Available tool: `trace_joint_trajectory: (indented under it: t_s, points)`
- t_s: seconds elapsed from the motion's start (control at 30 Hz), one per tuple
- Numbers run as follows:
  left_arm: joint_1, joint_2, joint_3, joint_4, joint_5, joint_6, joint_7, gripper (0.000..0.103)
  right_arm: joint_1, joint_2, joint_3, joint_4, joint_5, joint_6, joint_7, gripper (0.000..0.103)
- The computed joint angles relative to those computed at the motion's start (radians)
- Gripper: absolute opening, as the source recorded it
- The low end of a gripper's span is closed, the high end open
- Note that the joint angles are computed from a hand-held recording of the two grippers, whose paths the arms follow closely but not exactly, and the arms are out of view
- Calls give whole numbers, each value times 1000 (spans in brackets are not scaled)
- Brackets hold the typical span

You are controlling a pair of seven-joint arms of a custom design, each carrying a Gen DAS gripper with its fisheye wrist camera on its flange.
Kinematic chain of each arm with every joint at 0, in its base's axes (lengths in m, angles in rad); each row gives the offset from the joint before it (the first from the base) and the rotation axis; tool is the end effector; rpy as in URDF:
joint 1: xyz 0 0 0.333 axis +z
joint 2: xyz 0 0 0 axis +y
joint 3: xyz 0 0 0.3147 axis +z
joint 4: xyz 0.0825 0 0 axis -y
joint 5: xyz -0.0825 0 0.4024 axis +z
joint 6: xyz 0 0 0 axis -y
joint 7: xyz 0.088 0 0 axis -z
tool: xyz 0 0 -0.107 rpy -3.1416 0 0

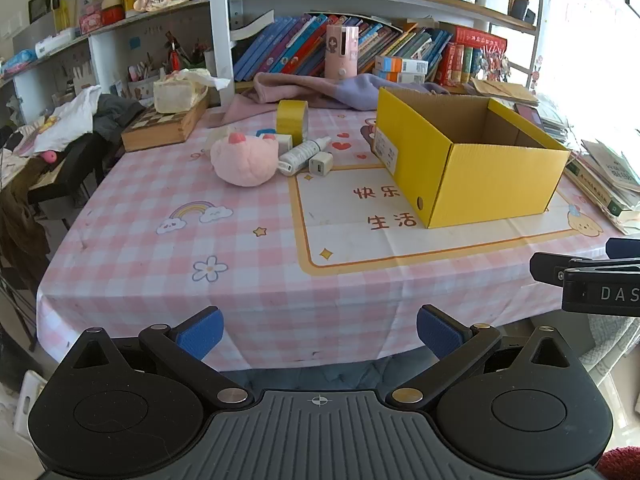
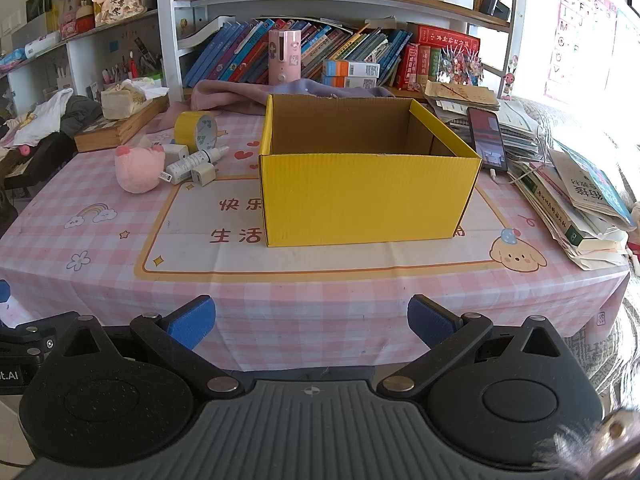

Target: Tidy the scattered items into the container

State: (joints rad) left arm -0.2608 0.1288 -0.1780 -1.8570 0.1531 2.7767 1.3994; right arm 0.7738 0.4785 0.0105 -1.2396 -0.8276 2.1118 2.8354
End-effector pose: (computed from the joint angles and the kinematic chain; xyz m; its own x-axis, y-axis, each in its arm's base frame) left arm 0.5980 -0.2819 0.5360 -0.3697 -0.9291 0.0049 -0.6508 0.2552 -0.7151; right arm 0.5584 0.5062 0.5465 -0.1854 -0.9826 0.0081 -0.6422 0.1150 -0.7579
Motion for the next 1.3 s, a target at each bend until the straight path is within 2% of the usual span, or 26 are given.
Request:
trace_joint_trajectory:
  t_s: [1.0, 1.3]
  points:
    - [-4, -1, 2, -2, 26, -21, -41, 103, -2, -2, 2, -3, 5, 3, -4, 103]
    - [-3, -5, 3, 1, 36, -36, -56, 103, -6, -17, 9, -25, 11, 31, -15, 103]
